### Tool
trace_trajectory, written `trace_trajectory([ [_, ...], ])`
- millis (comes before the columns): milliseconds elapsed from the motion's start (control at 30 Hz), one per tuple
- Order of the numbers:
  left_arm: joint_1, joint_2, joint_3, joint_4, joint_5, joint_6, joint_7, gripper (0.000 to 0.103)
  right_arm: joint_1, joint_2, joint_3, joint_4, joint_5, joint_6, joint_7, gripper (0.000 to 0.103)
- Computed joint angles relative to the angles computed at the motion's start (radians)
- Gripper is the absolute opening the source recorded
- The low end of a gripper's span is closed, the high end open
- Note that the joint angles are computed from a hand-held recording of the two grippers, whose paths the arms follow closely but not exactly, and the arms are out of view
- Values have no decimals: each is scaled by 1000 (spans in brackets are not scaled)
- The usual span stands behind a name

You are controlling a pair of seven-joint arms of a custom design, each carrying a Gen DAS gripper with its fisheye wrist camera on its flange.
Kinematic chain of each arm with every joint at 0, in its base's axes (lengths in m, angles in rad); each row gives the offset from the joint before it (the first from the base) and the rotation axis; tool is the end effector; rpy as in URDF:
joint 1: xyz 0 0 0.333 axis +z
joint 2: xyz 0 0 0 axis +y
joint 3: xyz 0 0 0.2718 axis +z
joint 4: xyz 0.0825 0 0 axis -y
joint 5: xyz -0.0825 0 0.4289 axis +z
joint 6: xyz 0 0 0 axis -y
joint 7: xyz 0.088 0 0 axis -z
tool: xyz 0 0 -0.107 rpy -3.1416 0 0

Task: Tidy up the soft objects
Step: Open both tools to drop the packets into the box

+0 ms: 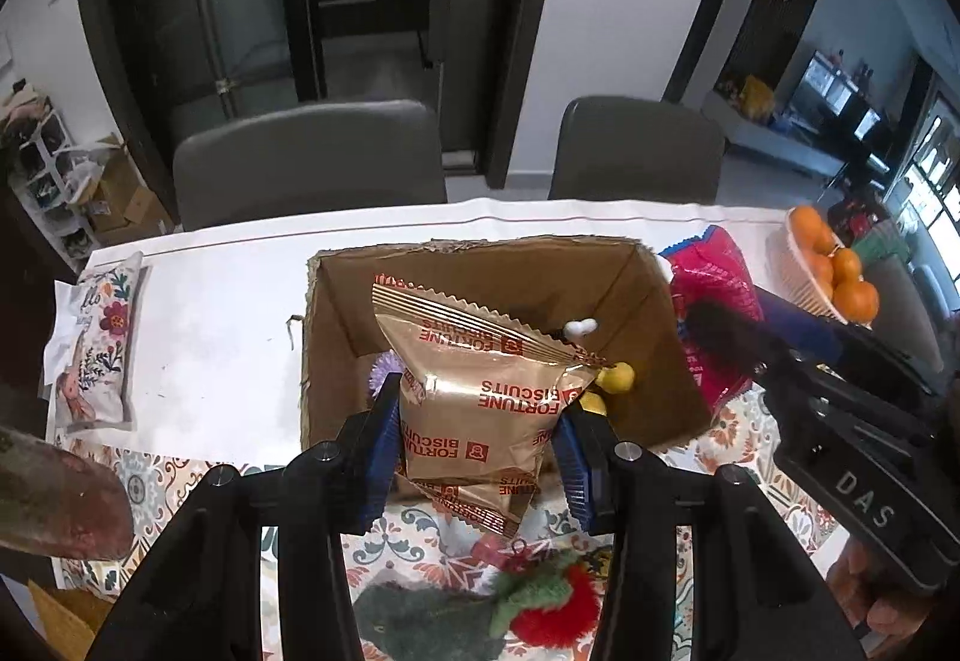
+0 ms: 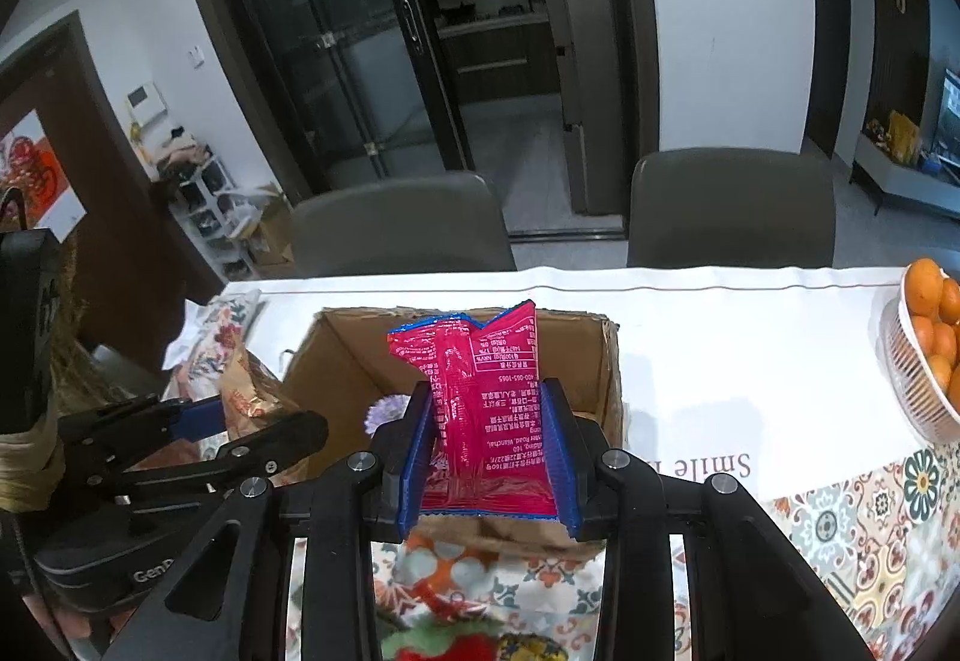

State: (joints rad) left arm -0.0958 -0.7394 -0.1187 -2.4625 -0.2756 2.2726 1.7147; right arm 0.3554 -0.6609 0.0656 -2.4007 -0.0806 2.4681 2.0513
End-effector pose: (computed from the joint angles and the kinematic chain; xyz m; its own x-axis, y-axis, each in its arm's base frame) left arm 0.4341 -0.1059 0.5587 -0.2597 -0.9586 0.1164 -0.8327 0.1612 -0.5298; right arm 0.4294 0.1965 0.5854 0.0593 -0.9782 -0.1988 -0.7640 0.0838 -0.6398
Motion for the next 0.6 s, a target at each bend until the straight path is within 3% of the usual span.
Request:
trace_trajectory([
  [100,10,69,-19,48,28,-4,-6,47,0,38,-13,25,12,-9,-14,36],
  [133,12,89,-23,63,38,-9,-8,54,2,50,-18,34,19,-11,-22,37],
  [167,12,108,-26,79,47,-17,-8,61,6,64,-25,44,30,-16,-33,42],
  [200,13,123,-28,88,58,-18,-2,77,3,79,-25,59,33,-27,-37,56],
  [233,18,126,-36,87,75,-13,-7,83,-11,83,-12,67,19,-36,-24,64],
  [267,26,122,-45,81,95,-3,-17,83,-26,78,0,64,2,-34,-6,72],
  [467,18,71,-34,44,108,-14,-25,84,-67,36,26,50,-66,-74,69,72],
  [600,20,-15,-56,-15,143,10,-37,84,-75,-16,39,23,-106,-102,92,72],
])
